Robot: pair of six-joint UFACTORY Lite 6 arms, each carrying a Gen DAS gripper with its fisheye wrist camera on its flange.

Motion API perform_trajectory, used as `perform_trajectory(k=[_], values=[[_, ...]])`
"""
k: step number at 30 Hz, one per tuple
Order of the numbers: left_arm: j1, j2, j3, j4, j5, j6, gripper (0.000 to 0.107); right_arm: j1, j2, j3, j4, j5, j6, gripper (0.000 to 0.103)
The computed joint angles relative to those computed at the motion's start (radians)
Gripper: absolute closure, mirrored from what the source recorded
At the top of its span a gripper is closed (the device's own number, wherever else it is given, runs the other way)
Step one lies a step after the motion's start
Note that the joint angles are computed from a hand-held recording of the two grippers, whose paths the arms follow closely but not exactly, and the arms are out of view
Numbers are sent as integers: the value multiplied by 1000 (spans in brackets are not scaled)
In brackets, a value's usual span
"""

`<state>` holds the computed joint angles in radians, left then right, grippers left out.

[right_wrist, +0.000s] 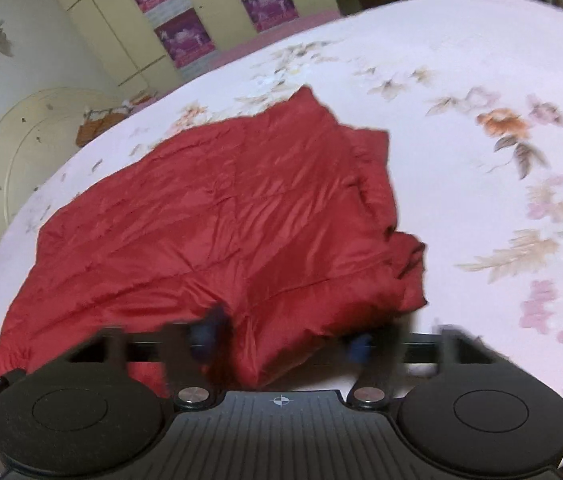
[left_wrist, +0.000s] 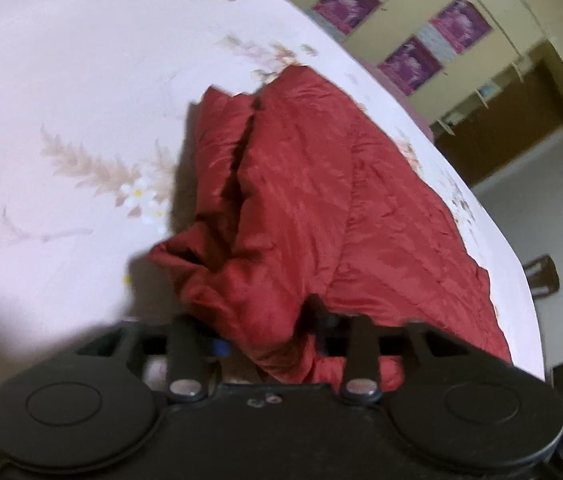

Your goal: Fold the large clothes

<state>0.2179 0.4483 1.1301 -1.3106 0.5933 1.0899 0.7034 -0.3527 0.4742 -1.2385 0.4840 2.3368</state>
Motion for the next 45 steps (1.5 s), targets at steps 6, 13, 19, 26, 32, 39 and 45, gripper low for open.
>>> perform_trajectory(k=[6, 13, 19, 26, 32, 39, 45], values=[[12, -15, -82, -172, 34, 143, 29, 234, -59, -5, 126, 189, -70, 33], [-26, 30, -68, -330, -9, 244, 47, 348, 12, 124, 89, 292, -105, 33], [-53, 29, -40, -274, -69, 188, 63, 164, 208, 299, -43, 118, -194, 58], [-87, 22, -14, -208, -131, 123, 68, -10, 564, 619, -111, -41, -382, 77], [-110, -2, -26, -205, -174, 128, 71, -89, 852, 895, -42, -115, -593, 81], [-139, -78, -87, -307, -226, 277, 80, -108, 1042, 1018, -14, -149, -683, 81], [-181, -189, -135, -420, -266, 474, 86, -103, 1073, 982, -269, -148, -465, 82]])
